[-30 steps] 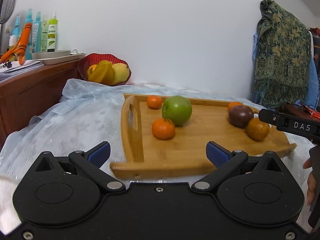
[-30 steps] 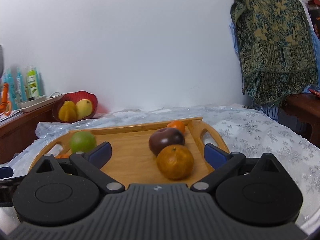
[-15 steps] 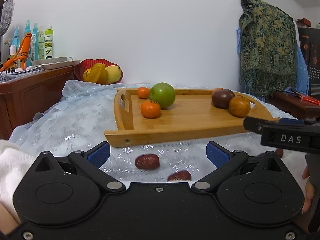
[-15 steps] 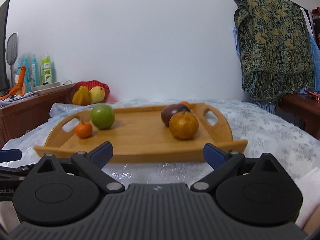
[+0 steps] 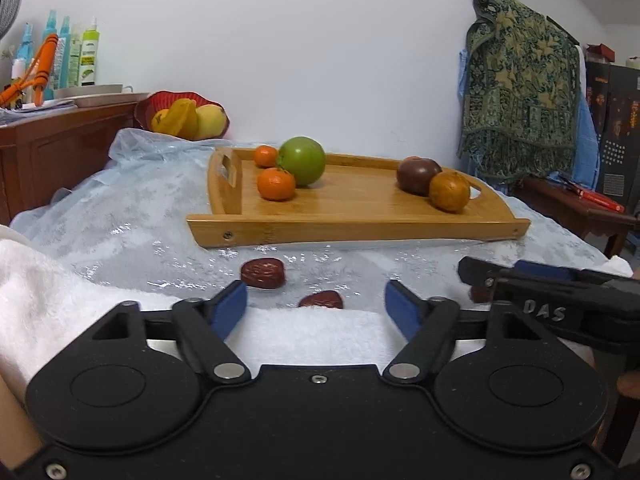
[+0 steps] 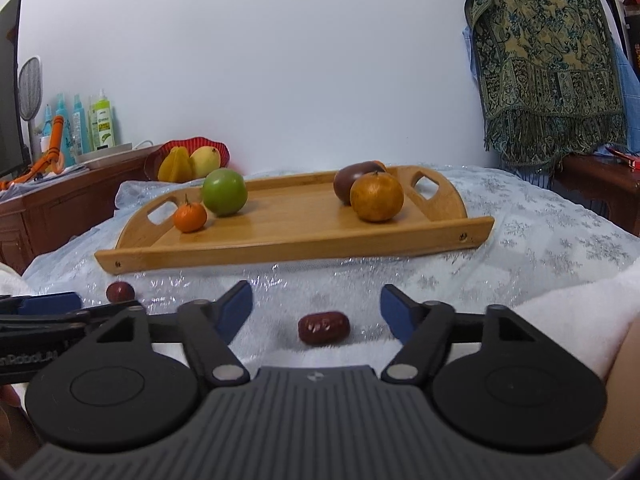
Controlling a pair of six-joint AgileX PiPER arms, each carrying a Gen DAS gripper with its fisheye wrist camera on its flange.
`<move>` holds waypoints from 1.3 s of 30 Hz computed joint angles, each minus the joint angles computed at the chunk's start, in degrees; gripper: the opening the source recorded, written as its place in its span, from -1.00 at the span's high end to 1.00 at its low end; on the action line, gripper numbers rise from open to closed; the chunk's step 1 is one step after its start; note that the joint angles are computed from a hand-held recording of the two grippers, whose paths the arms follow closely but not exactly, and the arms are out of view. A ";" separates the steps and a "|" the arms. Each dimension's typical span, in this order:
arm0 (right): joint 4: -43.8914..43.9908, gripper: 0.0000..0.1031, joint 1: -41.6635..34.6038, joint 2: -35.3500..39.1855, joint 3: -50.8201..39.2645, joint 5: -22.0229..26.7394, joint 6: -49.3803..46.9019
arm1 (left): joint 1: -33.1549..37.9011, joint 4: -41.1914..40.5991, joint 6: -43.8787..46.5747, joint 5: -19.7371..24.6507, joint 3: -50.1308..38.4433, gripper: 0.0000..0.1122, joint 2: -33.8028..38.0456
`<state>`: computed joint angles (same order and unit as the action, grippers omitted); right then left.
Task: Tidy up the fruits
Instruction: 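Grasp a dried red date with the left tool while the right tool grasps another date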
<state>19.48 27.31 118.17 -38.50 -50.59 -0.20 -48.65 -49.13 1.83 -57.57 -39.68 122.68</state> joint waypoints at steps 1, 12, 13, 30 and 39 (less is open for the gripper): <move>0.06 -0.27 0.08 0.15 -0.16 0.31 0.02 | 0.10 0.68 -0.25 -0.11 -0.14 -0.15 0.11; 3.13 -0.02 0.71 1.42 -2.36 3.76 -1.93 | 1.45 -0.47 1.00 3.97 -3.30 0.46 1.26; 3.26 -0.01 0.71 1.52 -2.50 3.88 -2.13 | 1.67 -0.24 0.56 4.17 -3.29 0.46 1.29; 5.46 0.20 1.75 2.25 -3.38 3.81 -4.71 | 1.82 -2.25 1.76 4.94 -5.44 0.50 2.53; 3.35 0.33 0.79 1.69 -2.63 2.92 -1.57 | 1.10 -3.50 3.09 3.62 -5.48 0.54 2.18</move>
